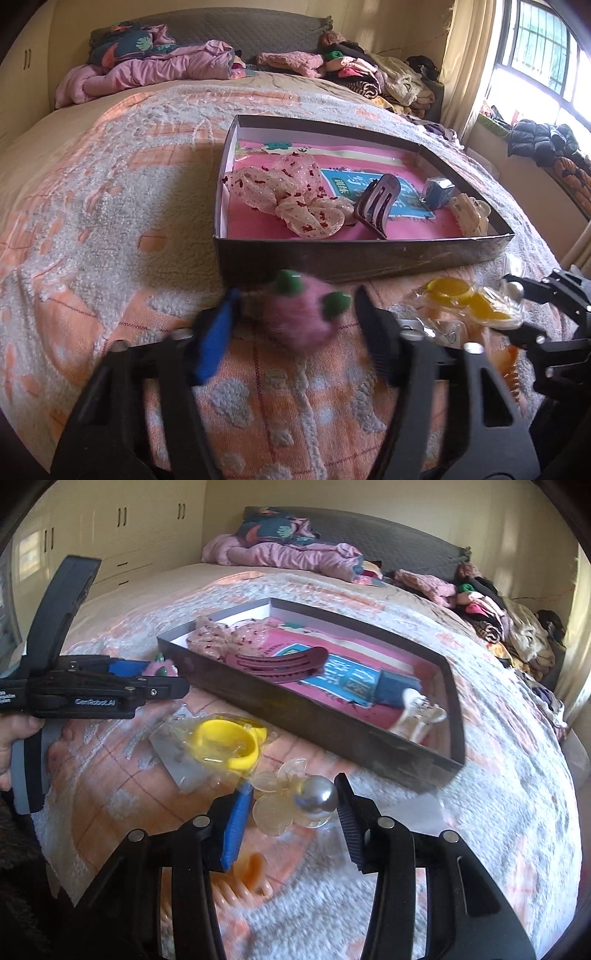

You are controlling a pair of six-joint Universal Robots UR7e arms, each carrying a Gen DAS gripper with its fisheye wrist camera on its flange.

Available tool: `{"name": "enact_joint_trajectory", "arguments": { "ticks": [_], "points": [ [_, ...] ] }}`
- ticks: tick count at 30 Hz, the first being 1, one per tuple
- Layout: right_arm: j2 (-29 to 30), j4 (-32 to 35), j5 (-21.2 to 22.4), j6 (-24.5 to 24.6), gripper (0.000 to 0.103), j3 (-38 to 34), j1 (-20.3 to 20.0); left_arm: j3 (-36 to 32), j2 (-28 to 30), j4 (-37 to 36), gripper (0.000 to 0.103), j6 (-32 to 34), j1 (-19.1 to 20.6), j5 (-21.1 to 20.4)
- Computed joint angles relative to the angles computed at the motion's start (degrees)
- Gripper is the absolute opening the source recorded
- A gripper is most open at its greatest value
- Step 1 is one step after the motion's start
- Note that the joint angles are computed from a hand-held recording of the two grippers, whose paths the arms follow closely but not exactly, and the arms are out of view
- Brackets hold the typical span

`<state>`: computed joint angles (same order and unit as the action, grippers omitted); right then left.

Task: Organize jewelry
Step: 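Grasp the pink fuzzy pom-pom with the left tool while the right tool grasps the clear pearl flower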

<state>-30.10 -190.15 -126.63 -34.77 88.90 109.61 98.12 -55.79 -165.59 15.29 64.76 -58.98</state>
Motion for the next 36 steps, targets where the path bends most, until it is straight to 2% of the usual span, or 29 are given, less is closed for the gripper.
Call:
{"name": "enact_joint_trajectory", "arguments": {
  "ticks": [20,36],
  "points": [
    [-4.84,-7.25,-0.73,2.54,0.043,6.58,1.34,6.95,-5.71,-3.47,0.044,0.16,-4.08,-2.34],
    [-8.36,-14.44,-1.3,1.06,0.043,8.93,2.91,5.59,-5.85,-5.07,0.044,2.54,-8.19,-4.3]
  ]
}}
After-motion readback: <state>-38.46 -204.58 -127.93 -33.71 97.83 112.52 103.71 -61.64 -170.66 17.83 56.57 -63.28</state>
